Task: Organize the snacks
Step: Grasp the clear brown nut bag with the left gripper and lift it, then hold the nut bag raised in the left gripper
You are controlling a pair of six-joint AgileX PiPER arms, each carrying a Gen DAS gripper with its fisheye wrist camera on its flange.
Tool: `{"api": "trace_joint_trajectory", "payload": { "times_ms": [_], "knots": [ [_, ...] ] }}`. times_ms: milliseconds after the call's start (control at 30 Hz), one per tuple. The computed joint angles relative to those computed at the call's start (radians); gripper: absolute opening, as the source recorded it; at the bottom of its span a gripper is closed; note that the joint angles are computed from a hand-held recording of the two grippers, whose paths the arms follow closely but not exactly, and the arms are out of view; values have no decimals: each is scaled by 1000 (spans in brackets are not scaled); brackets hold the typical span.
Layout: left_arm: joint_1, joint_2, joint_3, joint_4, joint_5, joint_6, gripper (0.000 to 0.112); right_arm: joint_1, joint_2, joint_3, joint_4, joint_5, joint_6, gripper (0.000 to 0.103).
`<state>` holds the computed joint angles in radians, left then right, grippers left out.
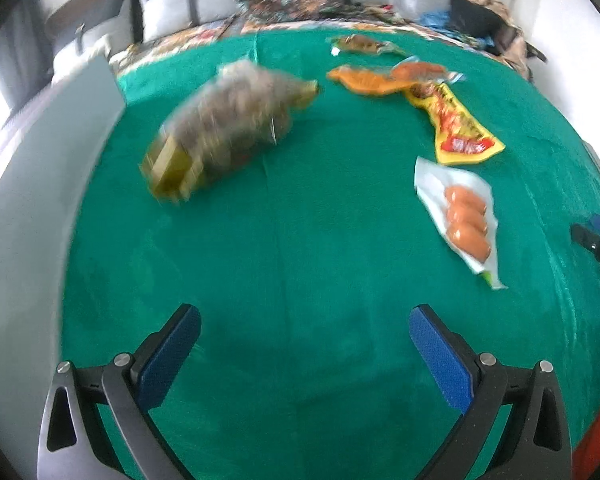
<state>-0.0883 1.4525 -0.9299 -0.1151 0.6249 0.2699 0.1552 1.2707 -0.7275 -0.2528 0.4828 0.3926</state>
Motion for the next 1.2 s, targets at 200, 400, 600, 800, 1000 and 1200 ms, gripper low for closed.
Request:
{"api": "trace_joint_trajectory", "payload": {
  "times_ms": [200,400,600,800,1000,1200],
  "knots": [
    [47,187,-433,-18,306,205,103,1,0,0,-1,0,1,93],
    [-38,455,-730,246,395,176,103,2,0,1,-3,-1,5,93],
    [76,646,-963,13,487,74,74,3,0,1,-6,0,9,93],
    [145,446,-648,-58,357,-78,67,4,0,1,-7,0,10,93],
    [212,91,-171,-101,234,-127,68,4,0,1,-10,-1,13,93],
    [263,-74,89,-244,19,43,94,6,1,2,-13,-2,17,93]
  ]
}}
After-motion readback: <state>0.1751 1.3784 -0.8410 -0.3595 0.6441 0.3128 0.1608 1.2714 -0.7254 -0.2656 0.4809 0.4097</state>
